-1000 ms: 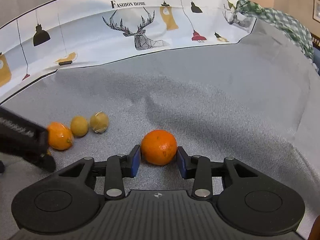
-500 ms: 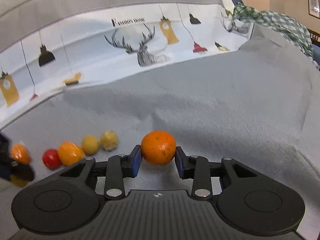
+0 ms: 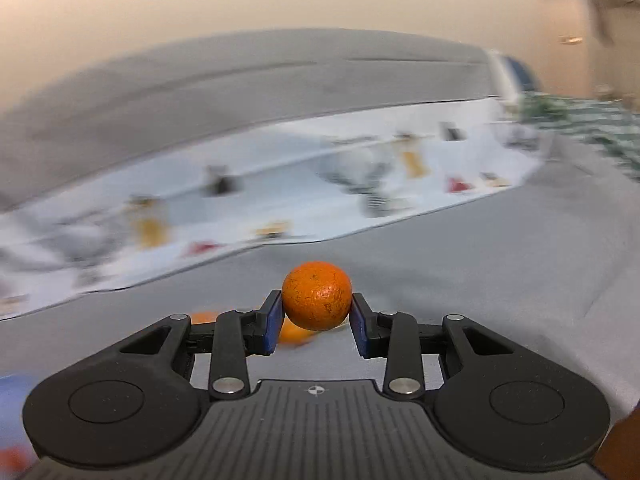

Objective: Organize fruits
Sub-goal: 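Carry the mandarin and yellow fruit over the blue plate with both tools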

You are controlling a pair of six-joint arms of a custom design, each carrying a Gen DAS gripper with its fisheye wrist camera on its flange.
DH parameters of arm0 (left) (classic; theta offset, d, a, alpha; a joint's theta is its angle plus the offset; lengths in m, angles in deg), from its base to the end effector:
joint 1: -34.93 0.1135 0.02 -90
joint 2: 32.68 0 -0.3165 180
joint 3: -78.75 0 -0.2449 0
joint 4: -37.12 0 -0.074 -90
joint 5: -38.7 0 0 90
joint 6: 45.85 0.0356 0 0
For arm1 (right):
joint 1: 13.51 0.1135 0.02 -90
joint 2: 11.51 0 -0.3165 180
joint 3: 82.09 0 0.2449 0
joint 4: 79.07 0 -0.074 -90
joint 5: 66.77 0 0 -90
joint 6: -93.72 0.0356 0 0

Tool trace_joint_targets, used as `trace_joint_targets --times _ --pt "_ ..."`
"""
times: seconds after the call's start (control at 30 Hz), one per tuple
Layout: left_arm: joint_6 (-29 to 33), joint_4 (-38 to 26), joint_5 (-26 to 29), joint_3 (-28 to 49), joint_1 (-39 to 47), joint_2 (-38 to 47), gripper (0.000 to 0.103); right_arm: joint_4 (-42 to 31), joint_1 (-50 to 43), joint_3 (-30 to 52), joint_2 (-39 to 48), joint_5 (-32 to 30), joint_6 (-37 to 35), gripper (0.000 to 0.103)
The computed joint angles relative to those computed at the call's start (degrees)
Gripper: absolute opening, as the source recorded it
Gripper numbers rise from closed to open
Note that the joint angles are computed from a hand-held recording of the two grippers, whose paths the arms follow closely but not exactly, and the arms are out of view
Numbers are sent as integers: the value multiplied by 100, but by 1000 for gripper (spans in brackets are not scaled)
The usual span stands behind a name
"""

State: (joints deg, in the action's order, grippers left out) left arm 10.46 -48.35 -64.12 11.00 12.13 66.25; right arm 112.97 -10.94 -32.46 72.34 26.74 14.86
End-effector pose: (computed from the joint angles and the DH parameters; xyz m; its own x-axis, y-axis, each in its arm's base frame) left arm 0.3172 -0.1248 0.3791 -0.9049 -0.2063 -0.3722 -0.2245 0.9745 0.0057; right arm 0.2898 0.0108 0.2491 -0.3677 0.1765 -0.9130 0.0845 0.9841 0.1562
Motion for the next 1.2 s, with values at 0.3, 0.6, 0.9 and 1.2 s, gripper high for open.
trace_joint_targets --times 0.3,0.6,0.9,1.2 --pt "-657 -417 -138 -1800 -73 -2394 31 -3781 2371 -56 -3222 -475 528 37" --pt "-1317 -731 -269 -2443 -297 -3668 31 -4581 5355 572 -3140 1469 742 37" --pt "-1010 -623 -129 -2559 81 -4072 31 -4970 6142 900 -2911 2224 796 37" --pt "-646 -392 192 -2753 566 -4169 31 -5085 6187 963 -2766 2331 828 37"
